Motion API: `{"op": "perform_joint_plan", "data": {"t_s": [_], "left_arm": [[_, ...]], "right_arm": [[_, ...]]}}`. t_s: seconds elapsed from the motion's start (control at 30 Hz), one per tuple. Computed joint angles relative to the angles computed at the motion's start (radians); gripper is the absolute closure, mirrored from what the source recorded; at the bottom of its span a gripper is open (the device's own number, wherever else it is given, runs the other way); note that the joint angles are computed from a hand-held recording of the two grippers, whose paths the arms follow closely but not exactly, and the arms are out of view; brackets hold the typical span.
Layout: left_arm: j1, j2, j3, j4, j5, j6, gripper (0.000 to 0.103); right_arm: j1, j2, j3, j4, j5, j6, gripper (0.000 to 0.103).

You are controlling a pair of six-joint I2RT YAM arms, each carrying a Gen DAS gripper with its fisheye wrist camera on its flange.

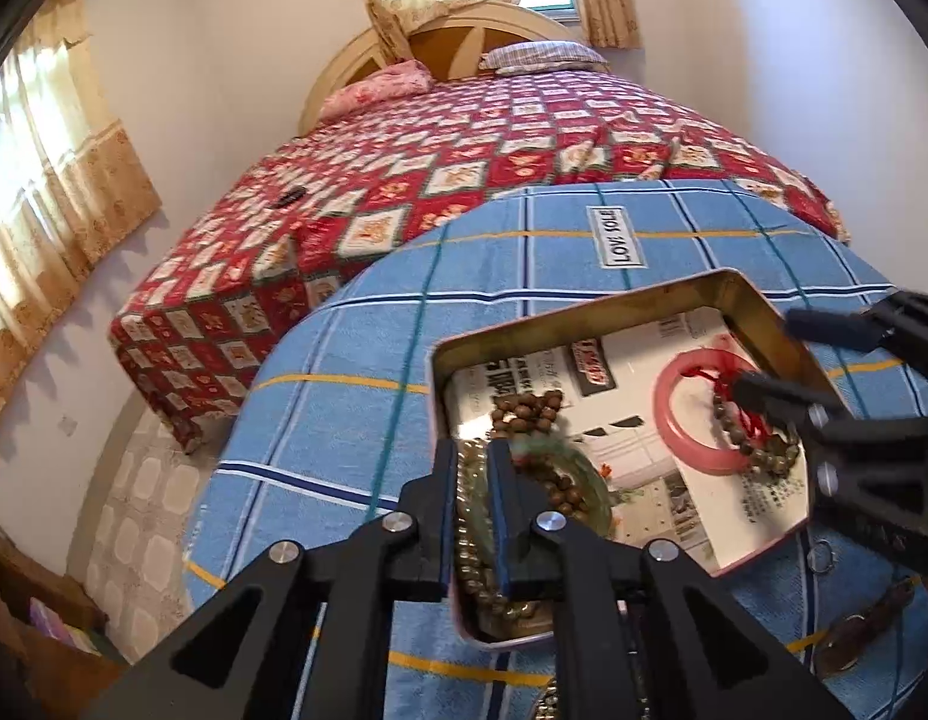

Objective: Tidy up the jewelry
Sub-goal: 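Open both tools to release the bangle and charm into the tin, then move both tools back toward the silver hoop and brown leather watch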

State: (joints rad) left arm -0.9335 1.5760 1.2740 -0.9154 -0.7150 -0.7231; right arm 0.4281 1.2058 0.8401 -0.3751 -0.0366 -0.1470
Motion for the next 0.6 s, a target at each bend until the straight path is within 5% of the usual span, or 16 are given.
{"op": "perform_joint_plan", "data": {"t_s": [0.03, 0.1, 0.13, 0.33, 0.6], "left_arm": [[-0.004, -0.002, 0.004, -0.013, -0.010, -0.009, 0.073], [-0.029, -0.014, 0.008, -0.051, -0.070, -0.051, 0.024], [-0.043, -0.021, 0.007, -0.069, -0.104, -0.073, 0.018], [-0.105, -0.104, -0.043, -0.142, -0.120, -0.165, 0.018], [-0.282, -0.100, -0.111, -0.333, -0.083, -0.476, 0.018]], "right_arm": [[-0.001, -0.011, -0.008, 0.008, 0.004, 0.000, 0.035], [0.003, -0.036, -0.024, 0.015, 0.030, -0.002, 0.033], [0.000, -0.040, -0.025, 0.008, 0.031, -0.004, 0.033], [-0.035, -0.151, -0.081, -0.042, 0.047, -0.026, 0.033], [-0.123, -0.398, -0.197, -0.181, -0.004, -0.054, 0.033]]}}
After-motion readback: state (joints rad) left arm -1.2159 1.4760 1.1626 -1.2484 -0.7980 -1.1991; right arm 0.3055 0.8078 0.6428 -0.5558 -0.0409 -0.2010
